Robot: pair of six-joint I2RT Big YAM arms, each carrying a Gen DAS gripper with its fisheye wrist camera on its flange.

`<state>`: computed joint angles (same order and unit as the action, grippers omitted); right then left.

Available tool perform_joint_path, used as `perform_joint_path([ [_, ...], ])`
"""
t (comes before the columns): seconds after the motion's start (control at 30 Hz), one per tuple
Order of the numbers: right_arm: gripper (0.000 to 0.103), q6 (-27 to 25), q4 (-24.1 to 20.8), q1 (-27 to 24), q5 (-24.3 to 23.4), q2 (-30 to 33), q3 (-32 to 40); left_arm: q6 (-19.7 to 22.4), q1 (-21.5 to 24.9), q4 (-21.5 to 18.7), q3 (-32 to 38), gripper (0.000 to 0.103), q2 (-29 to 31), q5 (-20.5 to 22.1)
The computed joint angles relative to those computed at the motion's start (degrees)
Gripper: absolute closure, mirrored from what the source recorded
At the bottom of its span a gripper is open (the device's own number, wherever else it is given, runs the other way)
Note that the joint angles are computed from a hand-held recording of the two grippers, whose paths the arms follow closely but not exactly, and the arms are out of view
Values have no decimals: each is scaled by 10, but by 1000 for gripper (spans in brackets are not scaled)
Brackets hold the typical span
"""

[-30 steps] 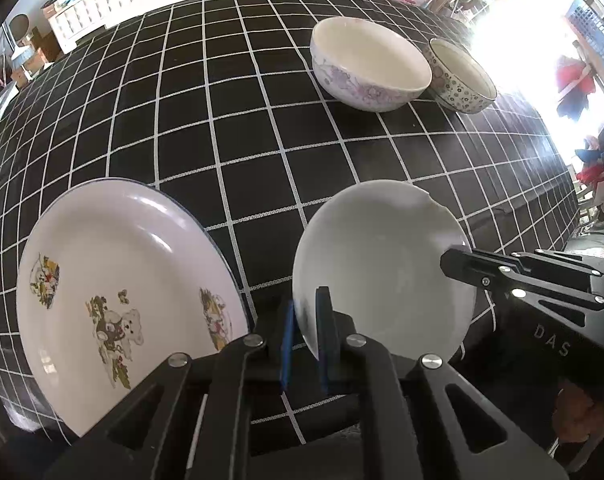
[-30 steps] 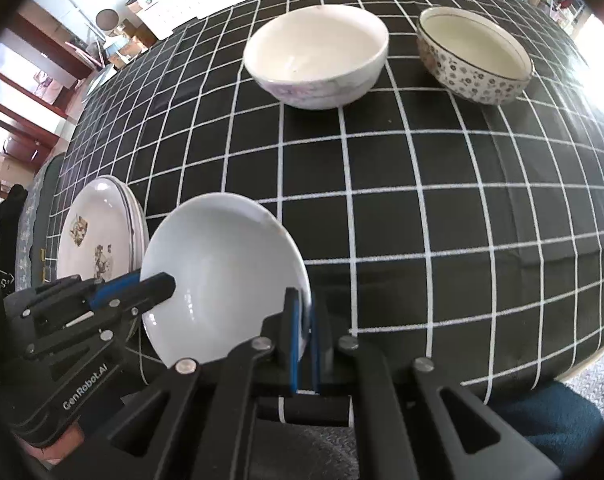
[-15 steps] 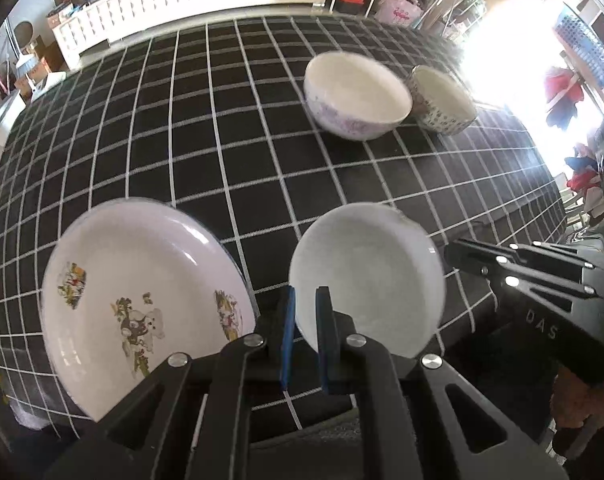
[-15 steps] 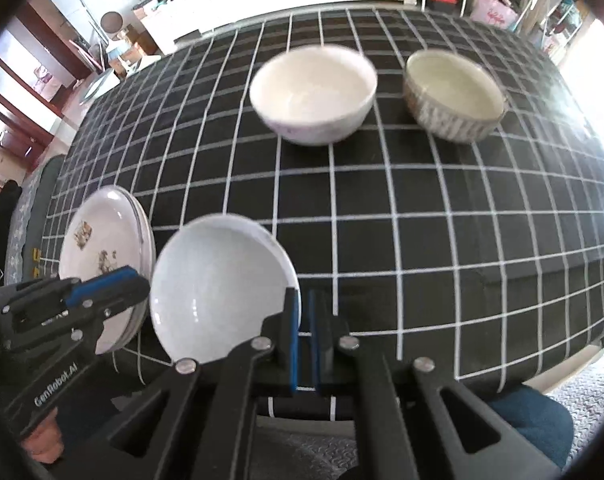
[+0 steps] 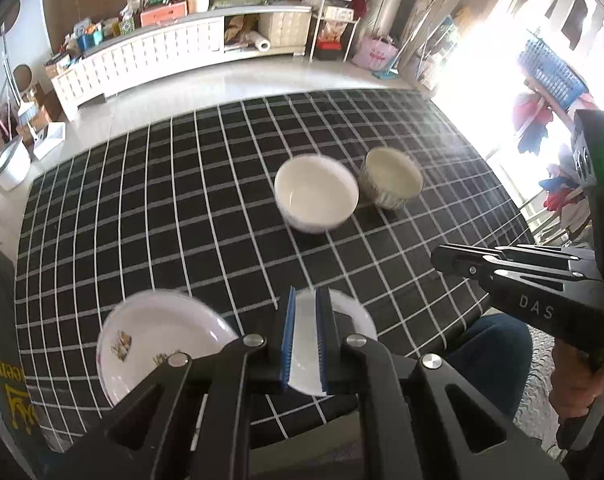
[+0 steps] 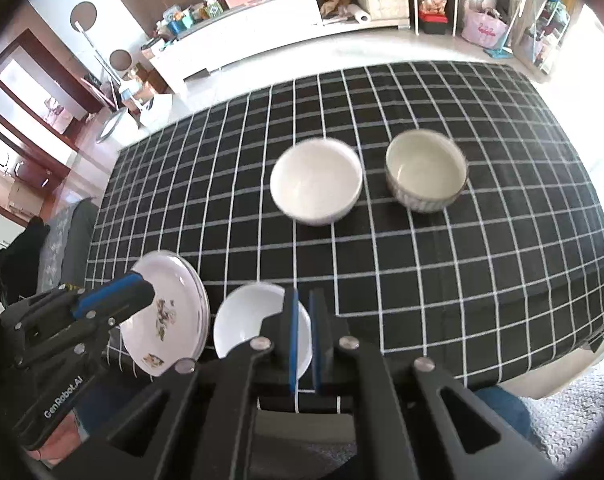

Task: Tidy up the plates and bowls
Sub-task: 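Lower the pink-flowered bowl onto the cartoon-print plate and open both grippers, then move both grippers to the plain cream bowl and grasp its rim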

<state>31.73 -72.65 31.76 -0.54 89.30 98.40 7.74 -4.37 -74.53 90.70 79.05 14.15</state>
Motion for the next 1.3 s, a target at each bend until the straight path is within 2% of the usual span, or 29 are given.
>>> perform_joint_path([
  [0.2,95,2,-6,-12,-12,21,37,3,0,-10,47,95,32,5],
  [0.4,92,-6,-23,-26,-24,53,75,-2,3,-21,84,90,72,0],
  [0.47,85,-6,-28,-32,-29,65,87,-6,4,-27,95,83,85,2],
  [0.57,76,-10,-36,-41,-33,79,104,-7,6,-42,118,82,108,6],
  [0.67,72,-13,-40,-49,-39,95,119,-8,6,-47,134,77,124,13],
  [1.03,71,-21,-53,-77,-71,154,161,-23,1,-77,204,74,205,10],
  [1.3,71,-32,-80,-91,-78,209,206,-34,-2,-95,249,73,265,7],
])
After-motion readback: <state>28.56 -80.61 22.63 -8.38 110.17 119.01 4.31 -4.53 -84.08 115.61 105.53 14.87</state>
